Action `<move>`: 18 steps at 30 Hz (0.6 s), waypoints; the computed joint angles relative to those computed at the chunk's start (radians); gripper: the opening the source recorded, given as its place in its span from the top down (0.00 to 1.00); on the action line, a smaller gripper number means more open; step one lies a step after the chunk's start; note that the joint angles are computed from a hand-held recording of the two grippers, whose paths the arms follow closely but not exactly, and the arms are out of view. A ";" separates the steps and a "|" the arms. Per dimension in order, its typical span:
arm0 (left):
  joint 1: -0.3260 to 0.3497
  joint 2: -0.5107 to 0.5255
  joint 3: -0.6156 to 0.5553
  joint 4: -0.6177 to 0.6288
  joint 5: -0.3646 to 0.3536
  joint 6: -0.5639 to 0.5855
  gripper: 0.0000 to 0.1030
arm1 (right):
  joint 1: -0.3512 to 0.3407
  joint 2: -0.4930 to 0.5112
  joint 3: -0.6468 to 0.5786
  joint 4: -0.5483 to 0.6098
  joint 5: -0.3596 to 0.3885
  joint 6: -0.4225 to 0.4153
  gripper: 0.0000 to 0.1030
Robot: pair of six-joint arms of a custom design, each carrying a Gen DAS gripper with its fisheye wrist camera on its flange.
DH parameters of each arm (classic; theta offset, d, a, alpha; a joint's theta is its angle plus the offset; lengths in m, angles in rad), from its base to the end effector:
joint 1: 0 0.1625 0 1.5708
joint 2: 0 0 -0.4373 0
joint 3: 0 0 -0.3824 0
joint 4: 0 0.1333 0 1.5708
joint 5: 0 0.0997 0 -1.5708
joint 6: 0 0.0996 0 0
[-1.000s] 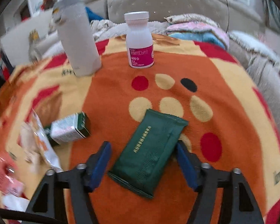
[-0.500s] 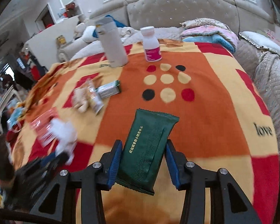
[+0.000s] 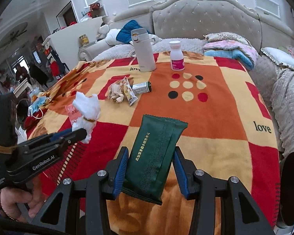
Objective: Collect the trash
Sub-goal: 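Carry the white tissue bundle and green pouch with both tools to the black bin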
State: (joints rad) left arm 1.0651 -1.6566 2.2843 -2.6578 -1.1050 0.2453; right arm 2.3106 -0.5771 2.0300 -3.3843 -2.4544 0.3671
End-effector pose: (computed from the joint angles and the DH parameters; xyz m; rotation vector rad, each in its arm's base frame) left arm -0.0384 -0.4369 0.3380 0.8373 2.5258 -0.6977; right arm 0.3969 -0.3513 -0.0026 0.2407 -2.3902 0.9662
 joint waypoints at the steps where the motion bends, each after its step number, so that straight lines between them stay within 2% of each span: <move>1: -0.009 -0.006 0.006 -0.001 0.008 -0.002 0.79 | 0.002 -0.003 0.006 0.000 -0.002 0.001 0.57; 10: -0.060 -0.025 0.034 0.014 0.072 -0.034 0.79 | 0.032 -0.032 0.045 -0.004 -0.041 0.015 0.58; 18: -0.078 -0.025 0.037 0.010 0.086 -0.031 0.79 | 0.041 -0.049 0.073 -0.008 -0.065 0.026 0.58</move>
State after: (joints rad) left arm 0.9868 -1.6819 2.3218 -2.6477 -1.0187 0.2139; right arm 2.3516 -0.6265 2.1026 -3.3922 -2.5192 0.3926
